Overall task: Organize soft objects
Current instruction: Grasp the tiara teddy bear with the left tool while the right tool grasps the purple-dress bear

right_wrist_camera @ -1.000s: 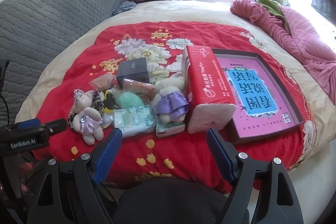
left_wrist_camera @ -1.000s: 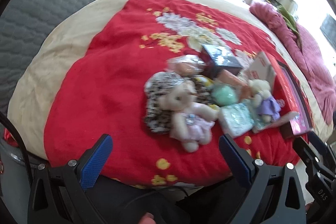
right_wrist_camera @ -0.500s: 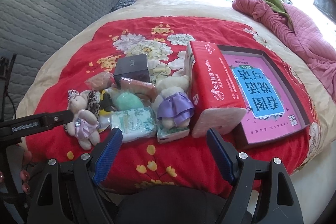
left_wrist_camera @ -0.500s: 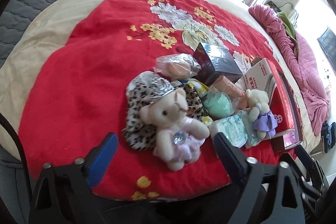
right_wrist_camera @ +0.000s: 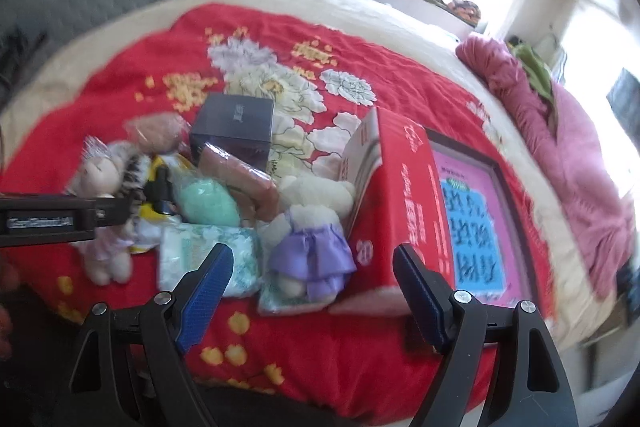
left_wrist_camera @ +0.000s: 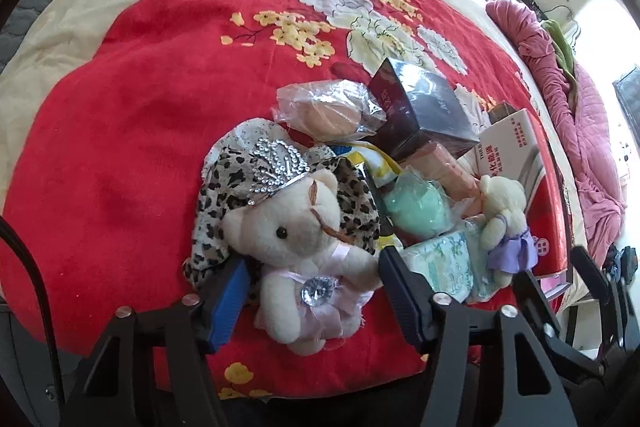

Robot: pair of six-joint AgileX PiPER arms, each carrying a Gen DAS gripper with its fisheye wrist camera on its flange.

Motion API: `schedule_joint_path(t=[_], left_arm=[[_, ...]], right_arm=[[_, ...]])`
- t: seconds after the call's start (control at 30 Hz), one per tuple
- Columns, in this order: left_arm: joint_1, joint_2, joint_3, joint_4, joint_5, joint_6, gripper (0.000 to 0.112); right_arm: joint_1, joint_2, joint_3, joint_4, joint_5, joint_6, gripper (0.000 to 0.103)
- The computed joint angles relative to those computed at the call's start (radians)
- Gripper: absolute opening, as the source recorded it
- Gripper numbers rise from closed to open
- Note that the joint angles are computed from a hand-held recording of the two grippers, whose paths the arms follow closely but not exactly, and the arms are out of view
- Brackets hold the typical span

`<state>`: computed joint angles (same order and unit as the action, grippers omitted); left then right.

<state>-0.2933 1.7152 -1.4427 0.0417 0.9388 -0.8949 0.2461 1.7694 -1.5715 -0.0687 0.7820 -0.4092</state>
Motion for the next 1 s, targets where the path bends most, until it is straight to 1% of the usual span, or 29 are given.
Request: schedule_joint_path(t=[0.1, 0.13, 0.2, 0.23, 0.27, 0.3, 0.37, 0.43, 0.53, 0.67, 0.8, 0.87, 0.9, 1.0], left_arm=[[0.015, 0.010, 0.003, -0.024, -0.013, 0.018, 0.061], [0.018, 0.007, 0.010, -0.030, -0.018, 0.024, 0.060], [0.027, -0.001, 0.028, -0.051, -0.035, 0.035, 0.058], [0.030, -0.006, 0.035, -0.056, -0.042, 0.039, 0.057], [0.032, -0.007, 0.039, -0.062, -0.045, 0.045, 0.056], [0.036, -0.009, 0.044, -0.070, -0.047, 0.049, 0.054], [0.043, -0.019, 0.060, -0.087, -0.063, 0.064, 0.053], [0.048, -0.036, 0.084, -0.098, -0.080, 0.069, 0.049], [0.053, -0.059, 0.109, -0.112, -0.102, 0.083, 0.044], [0.041, -0.095, 0.124, -0.089, -0.110, 0.071, 0.040], [0.047, -0.138, 0.156, -0.095, -0.139, 0.071, 0.037], [0.046, -0.155, 0.161, -0.088, -0.145, 0.069, 0.034], [0.046, -0.161, 0.161, -0.083, -0.146, 0.068, 0.025], [0.026, -0.170, 0.141, -0.032, -0.145, 0.047, 0.025]], right_arm=[[0.038, 0.078, -0.079, -0.089, 0.042, 0.056, 0.083], [0.047, 0.114, -0.122, -0.115, 0.071, 0.077, 0.083], [0.055, 0.176, -0.196, -0.129, 0.120, 0.090, 0.079], [0.059, 0.196, -0.220, -0.135, 0.135, 0.090, 0.076], [0.065, 0.220, -0.248, -0.142, 0.154, 0.094, 0.070], [0.072, 0.252, -0.286, -0.156, 0.182, 0.096, 0.061], [0.074, 0.296, -0.342, -0.143, 0.223, 0.094, 0.056], [0.067, 0.315, -0.368, -0.127, 0.235, 0.100, 0.052], [0.028, 0.294, -0.369, -0.031, 0.230, 0.069, 0.048], [-0.017, 0.241, -0.345, 0.088, 0.228, 0.024, 0.048], [-0.054, 0.191, -0.316, 0.186, 0.222, -0.009, 0.048], [-0.064, 0.164, -0.299, 0.212, 0.215, -0.021, 0.048], [-0.070, 0.155, -0.294, 0.235, 0.211, -0.031, 0.048], [-0.086, 0.141, -0.295, 0.270, 0.213, -0.044, 0.048]])
